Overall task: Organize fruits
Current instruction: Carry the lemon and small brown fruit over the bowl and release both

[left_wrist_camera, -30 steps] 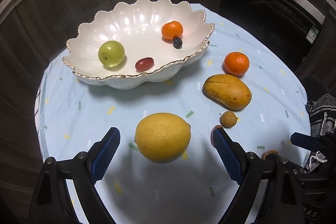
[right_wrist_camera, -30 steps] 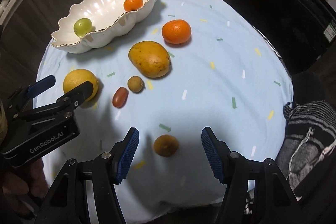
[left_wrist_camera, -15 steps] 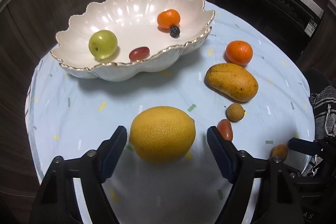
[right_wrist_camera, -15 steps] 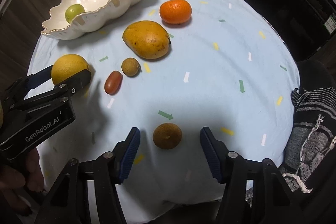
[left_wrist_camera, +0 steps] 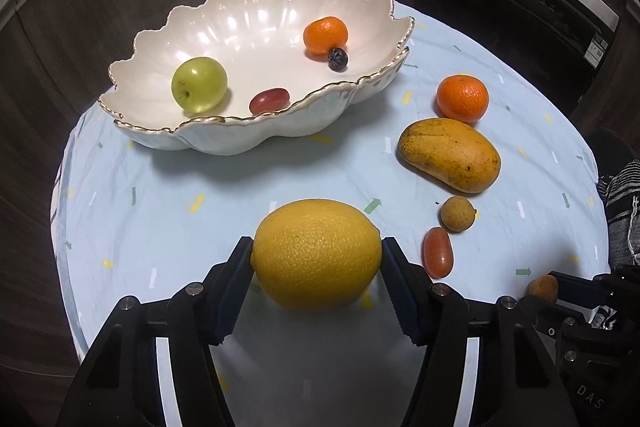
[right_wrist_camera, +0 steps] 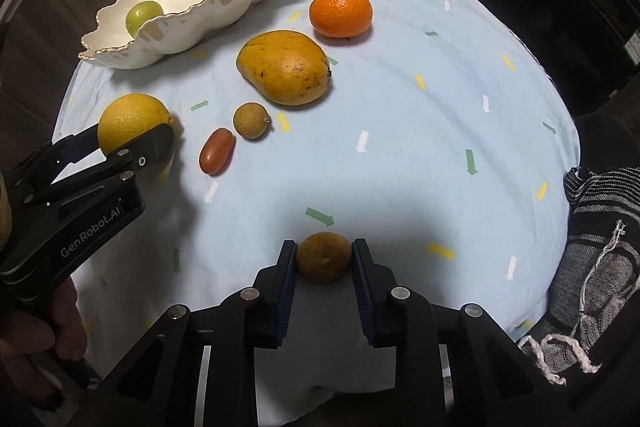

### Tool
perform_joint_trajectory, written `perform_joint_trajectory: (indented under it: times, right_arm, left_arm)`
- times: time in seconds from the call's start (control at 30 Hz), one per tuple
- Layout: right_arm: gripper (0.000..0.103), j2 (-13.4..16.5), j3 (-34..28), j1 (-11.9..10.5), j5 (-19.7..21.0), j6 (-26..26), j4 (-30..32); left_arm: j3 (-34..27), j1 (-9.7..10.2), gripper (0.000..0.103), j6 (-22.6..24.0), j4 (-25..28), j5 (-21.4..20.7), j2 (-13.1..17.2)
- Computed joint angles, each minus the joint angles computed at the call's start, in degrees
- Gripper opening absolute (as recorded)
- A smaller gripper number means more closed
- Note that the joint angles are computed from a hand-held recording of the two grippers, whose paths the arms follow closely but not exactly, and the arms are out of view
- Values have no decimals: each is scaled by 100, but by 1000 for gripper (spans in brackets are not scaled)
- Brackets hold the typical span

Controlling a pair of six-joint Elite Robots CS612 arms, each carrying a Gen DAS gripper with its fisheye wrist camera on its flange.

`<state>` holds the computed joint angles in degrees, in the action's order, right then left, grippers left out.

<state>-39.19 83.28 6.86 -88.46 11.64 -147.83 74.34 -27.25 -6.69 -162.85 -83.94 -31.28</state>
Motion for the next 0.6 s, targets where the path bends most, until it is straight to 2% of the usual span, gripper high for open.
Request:
perform_joint_trajectory:
  times: [0.13,0.6]
  right_arm:
    - [28,-11,1,-31,88,1,8]
    - [28,-25,26,-79,206,-61,-290]
  left_arm:
    - [11,3,62,-82,32,-52,-25]
    - [333,-85,62,-553,40,282,-265]
